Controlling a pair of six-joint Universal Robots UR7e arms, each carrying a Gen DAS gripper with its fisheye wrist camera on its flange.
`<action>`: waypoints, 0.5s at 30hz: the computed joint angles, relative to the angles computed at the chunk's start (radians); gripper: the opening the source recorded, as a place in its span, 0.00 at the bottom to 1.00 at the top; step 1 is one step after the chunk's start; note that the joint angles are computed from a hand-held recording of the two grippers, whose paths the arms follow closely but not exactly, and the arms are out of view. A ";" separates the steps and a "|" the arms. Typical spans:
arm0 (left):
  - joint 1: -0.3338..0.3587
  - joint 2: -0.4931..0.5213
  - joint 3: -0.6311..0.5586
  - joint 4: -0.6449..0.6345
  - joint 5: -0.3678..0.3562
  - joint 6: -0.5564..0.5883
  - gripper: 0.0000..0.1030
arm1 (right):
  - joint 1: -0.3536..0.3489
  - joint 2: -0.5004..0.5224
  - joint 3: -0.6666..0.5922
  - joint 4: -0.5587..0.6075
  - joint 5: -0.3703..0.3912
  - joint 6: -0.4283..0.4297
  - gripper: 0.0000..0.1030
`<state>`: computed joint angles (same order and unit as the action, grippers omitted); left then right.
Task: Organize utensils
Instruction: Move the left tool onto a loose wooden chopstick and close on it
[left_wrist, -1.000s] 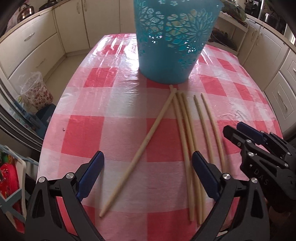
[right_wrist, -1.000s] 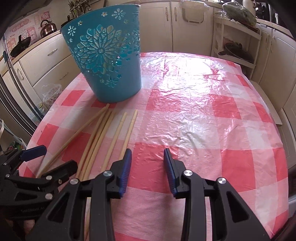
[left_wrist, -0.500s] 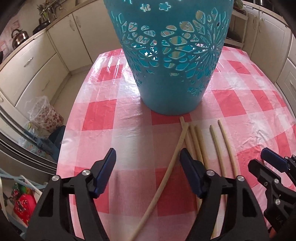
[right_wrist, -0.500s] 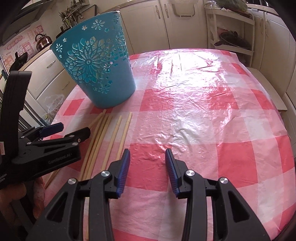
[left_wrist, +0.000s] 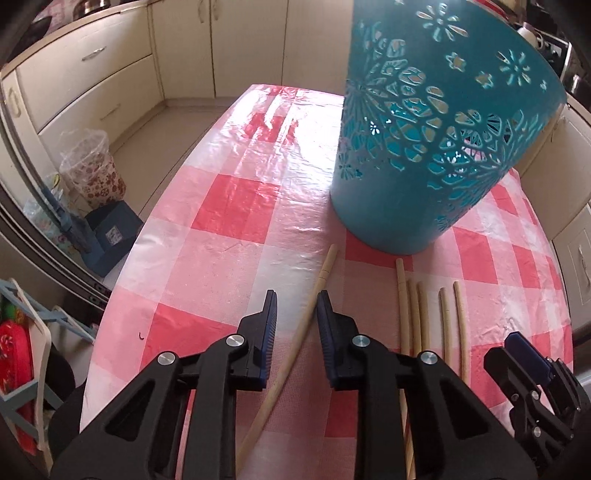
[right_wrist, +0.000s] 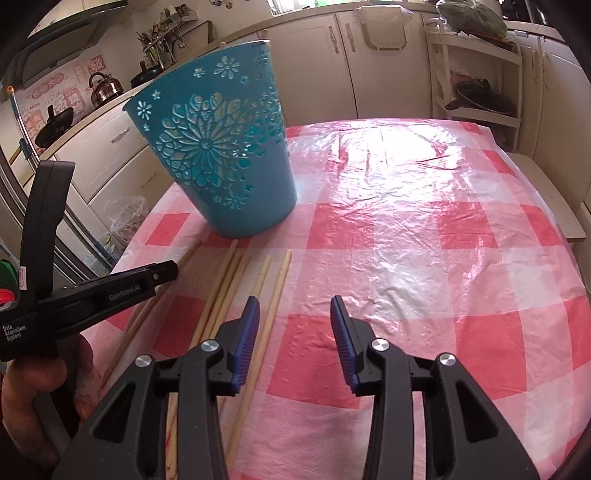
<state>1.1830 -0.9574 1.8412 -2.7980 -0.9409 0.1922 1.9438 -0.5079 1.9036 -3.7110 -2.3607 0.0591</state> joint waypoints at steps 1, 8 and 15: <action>0.006 -0.006 -0.005 0.016 -0.013 -0.020 0.21 | 0.002 0.006 -0.015 0.023 -0.015 -0.003 0.38; 0.048 -0.036 -0.062 0.177 -0.130 -0.169 0.21 | 0.009 0.026 -0.061 0.124 -0.081 -0.016 0.24; 0.006 0.000 -0.044 0.087 -0.015 0.064 0.42 | -0.010 -0.039 0.000 0.187 -0.015 0.043 0.14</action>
